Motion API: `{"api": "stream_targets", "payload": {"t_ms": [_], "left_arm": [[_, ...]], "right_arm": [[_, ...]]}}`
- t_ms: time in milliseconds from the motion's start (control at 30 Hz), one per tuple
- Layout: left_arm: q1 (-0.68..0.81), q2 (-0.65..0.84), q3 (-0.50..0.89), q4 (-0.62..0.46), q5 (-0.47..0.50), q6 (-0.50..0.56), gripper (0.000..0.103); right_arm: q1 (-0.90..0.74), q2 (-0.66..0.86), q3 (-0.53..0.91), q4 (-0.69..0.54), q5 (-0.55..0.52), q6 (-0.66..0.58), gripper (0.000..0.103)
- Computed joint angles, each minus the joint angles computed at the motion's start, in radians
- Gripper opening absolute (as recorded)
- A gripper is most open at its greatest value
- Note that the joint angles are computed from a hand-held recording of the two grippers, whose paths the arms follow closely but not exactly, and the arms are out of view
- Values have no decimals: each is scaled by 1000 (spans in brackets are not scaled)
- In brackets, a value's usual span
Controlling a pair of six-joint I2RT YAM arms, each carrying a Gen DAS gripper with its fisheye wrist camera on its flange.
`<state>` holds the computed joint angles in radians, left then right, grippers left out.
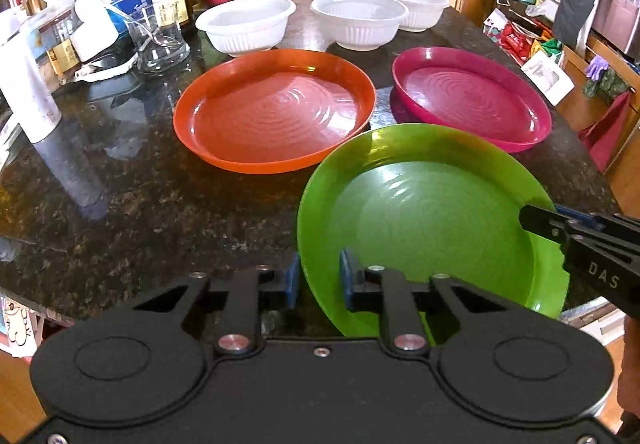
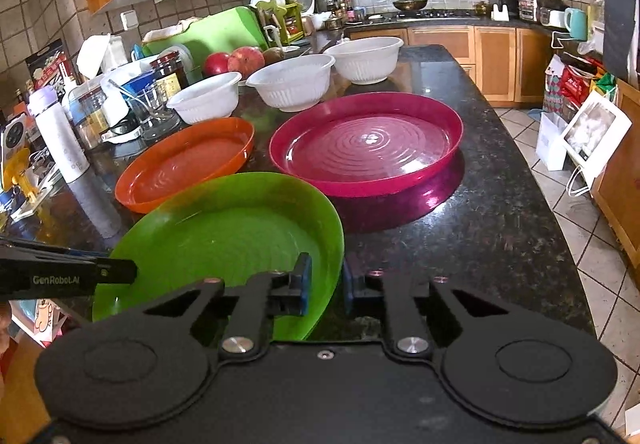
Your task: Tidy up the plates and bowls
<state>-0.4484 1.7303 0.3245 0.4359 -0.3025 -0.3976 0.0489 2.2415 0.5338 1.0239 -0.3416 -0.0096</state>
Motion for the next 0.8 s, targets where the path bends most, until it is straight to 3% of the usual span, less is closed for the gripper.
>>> {"api": "stream_targets", "payload": {"t_ms": [267,467,667,800], "left_arm": [[-6,-9,-11,1,13,25,16],[17,-101,-73,0,51,66,16],[111,-184,-127,1,89,153,16],[229,-325,-195,-34,142,233,17]], "right_arm": [[13,-28,-52,29,47,21,18],[65,-76,-131,106,110,56,18],[180,-127,-151,79,193,115,18],[275,-171,-161,81,232,147,18]]}}
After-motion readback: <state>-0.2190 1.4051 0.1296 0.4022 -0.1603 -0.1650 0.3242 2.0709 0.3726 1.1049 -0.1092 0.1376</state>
